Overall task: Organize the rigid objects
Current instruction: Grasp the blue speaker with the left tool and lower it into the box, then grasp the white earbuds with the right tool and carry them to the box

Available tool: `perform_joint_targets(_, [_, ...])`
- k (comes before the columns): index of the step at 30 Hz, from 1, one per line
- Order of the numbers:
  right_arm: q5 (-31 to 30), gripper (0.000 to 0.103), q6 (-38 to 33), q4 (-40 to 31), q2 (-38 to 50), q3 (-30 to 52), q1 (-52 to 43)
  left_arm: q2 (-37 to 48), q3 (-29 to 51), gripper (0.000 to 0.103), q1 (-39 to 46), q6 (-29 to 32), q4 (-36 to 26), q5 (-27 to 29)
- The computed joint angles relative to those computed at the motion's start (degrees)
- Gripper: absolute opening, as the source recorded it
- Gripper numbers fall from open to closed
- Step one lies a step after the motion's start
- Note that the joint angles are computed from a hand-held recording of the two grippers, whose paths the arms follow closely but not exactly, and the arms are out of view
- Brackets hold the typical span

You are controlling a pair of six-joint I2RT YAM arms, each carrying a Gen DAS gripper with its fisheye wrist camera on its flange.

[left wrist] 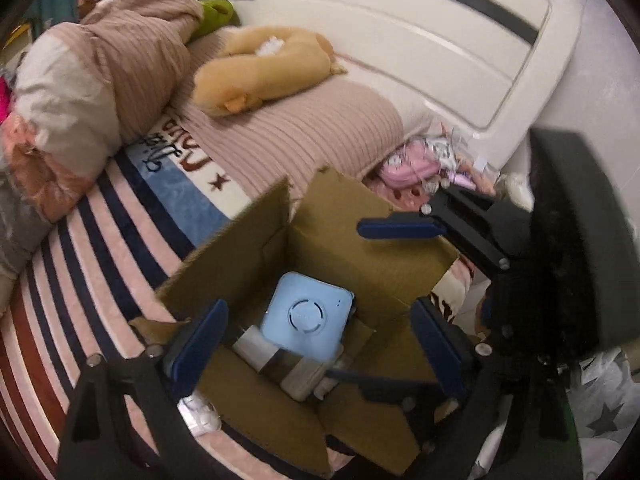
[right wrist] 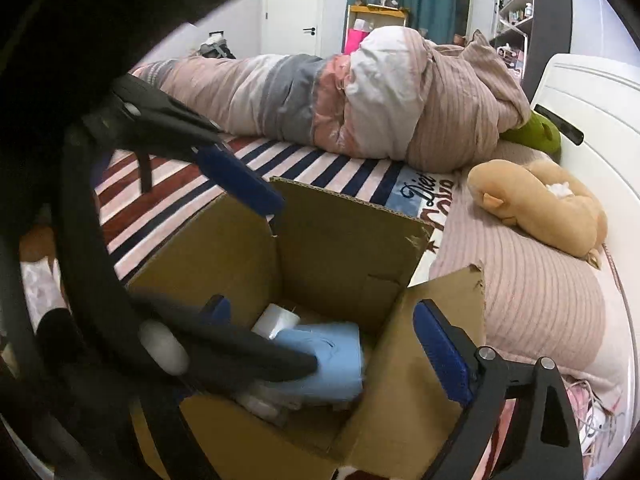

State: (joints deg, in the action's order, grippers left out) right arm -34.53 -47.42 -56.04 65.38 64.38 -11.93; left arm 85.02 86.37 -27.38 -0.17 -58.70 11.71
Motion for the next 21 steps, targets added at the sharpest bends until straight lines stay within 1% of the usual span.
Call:
perform_joint_targets(3, [-1.0, 0.092, 1.3, -0.9, -1.5, 0.7, 0.6, -6.7, -3.8, 0.091, 4.7, 0.6, 0.8, 1.6])
perform_joint_targets(6, [-3.1, 0.092, 3.6, -1.8, -5.6, 0.4, 3.2, -14.1, -8.1, 0.091, 10.7, 1.9, 0.8, 0.4])
perform_joint_targets(9, [-2.9, 0.090, 8.0, -1.6, -10.3, -0.8, 9.9, -21.0, -12.8, 0.091, 21.1, 5.5, 0.5, 1.2])
perform_joint_targets(10, [-1.5, 0.085, 10.8, -0.5, -12.4, -1.8, 14.2, -23.3, -14.9, 0.092, 25.5, 7.2, 0.5, 1.3])
perform_joint_targets(11, [0.8, 0.075, 13.9, 0.8, -14.3, -3.0, 19.5, -24.9, -16.5, 0.091, 28.8, 8.7, 0.6, 1.7])
perform_joint_targets(12, [2.5, 0.071, 16.0, 1.9, -15.1, -3.9, 23.1, -26.7, -18.7, 0.091, 33.3, 10.9, 0.8, 2.9])
perform_joint_targets(13, [5.7, 0.062, 19.7, 3.3, -16.3, -5.4, 29.2, -28.3, -21.2, 0.092, 38.2, 13.4, 1.2, 4.8])
perform_joint_targets(14, [8.4, 0.051, 23.7, 4.5, -17.0, -6.9, 35.2, -29.5, -23.9, 0.092, 42.8, 15.8, 1.7, 6.8])
perform_joint_targets(15, [9.5, 0.045, 26.0, 5.2, -17.1, -7.8, 38.4, -30.2, -26.0, 0.092, 46.0, 17.7, 2.3, 8.4])
perform_joint_targets(16, [11.6, 0.038, 30.2, 6.9, -17.1, -9.8, 43.5, -31.1, -29.0, 0.092, 50.0, 20.3, 3.1, 10.4])
perform_joint_targets(17, [13.5, 0.037, 33.1, 8.5, -16.9, -11.4, 46.7, -31.6, -31.8, 0.092, 53.4, 22.7, 4.0, 12.1])
perform_joint_targets(18, [16.9, 0.037, 37.5, 11.5, -16.7, -14.5, 51.3, -31.8, -34.1, 0.092, 55.7, 24.3, 4.9, 13.2])
perform_joint_targets(19, [19.3, 0.037, 39.9, 13.7, -16.3, -16.6, 53.9, -31.8, -37.0, 0.092, 58.0, 25.9, 6.2, 14.4])
perform_joint_targets(21, [24.5, 0.037, 44.6, 18.7, -14.6, -21.1, 57.5, -31.5, -41.8, 0.092, 59.7, 27.0, 9.1, 15.3])
